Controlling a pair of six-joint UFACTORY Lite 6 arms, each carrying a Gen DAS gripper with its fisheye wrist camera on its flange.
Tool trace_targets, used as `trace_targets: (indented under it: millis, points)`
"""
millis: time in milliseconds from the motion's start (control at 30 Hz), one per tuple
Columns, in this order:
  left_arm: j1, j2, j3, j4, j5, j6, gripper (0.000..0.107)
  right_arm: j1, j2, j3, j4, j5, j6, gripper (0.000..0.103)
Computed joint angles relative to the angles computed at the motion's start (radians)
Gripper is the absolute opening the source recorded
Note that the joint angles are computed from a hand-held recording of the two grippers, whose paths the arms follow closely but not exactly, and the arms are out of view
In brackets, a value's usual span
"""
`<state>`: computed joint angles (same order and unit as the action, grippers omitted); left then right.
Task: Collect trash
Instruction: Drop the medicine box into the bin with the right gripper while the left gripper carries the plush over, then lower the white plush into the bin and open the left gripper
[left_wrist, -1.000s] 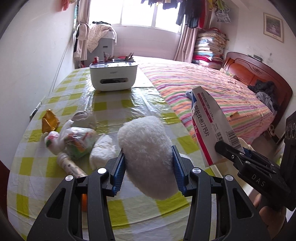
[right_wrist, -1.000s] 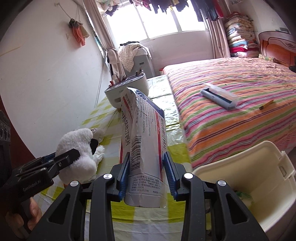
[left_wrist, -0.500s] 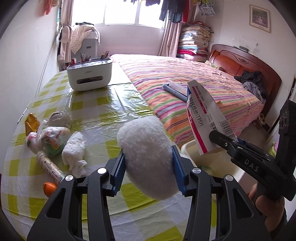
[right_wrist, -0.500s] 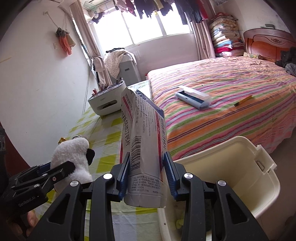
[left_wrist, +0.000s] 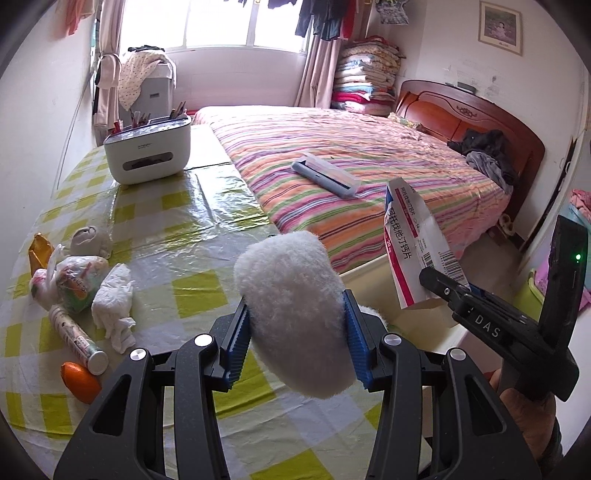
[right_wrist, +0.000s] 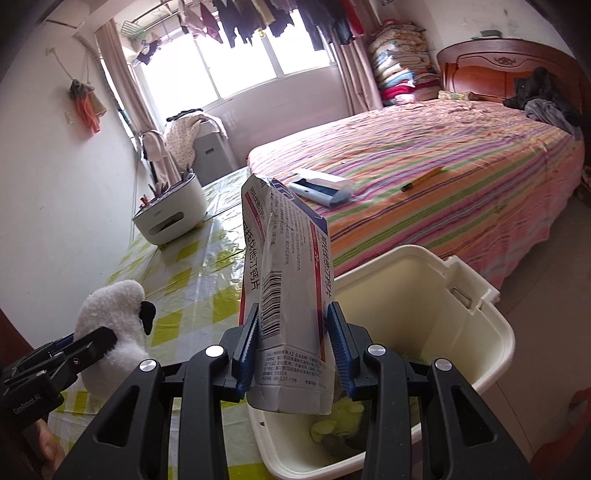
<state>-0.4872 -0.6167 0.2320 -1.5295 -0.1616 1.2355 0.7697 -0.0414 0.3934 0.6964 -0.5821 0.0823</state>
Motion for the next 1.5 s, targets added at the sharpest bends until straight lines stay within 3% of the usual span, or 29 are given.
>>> trace_targets:
  millis: [267, 400, 867, 1233, 1367, 1467, 1500]
  points:
    - [-0.103, 0.066, 0.030, 0.111, -0.046, -0.152, 0.046, -0.009, -0.043, -0.077, 0.029, -0.052, 0.042, 0.040]
    - [-0.134, 0.099, 0.044, 0.168, -0.064, -0.222, 0.046, -0.022, -0.065, -0.101, 0.033, -0.066, 0.063, 0.053]
    - [-0.208, 0.266, 0.118, 0.426, -0.082, -0.529, 0.046, -0.084, -0.150, -0.161, -0.031, -0.085, 0.139, 0.053]
    - [-0.282, 0.420, 0.214, 0.508, -0.100, -0.620, 0.048, -0.108, -0.236, -0.214, -0.040, -0.097, 0.161, 0.054]
    - [-0.327, 0.476, 0.253, 0.503, -0.127, -0.615, 0.052, -0.113, -0.265, -0.229, -0.033, -0.098, 0.156, 0.054]
    - [-0.363, 0.500, 0.263, 0.458, -0.163, -0.574, 0.077, -0.124, -0.286, -0.240, -0.041, -0.091, 0.161, 0.054]
    - [-0.382, 0.499, 0.259, 0.432, -0.194, -0.554, 0.080, -0.127, -0.292, -0.244, -0.046, -0.091, 0.167, 0.054]
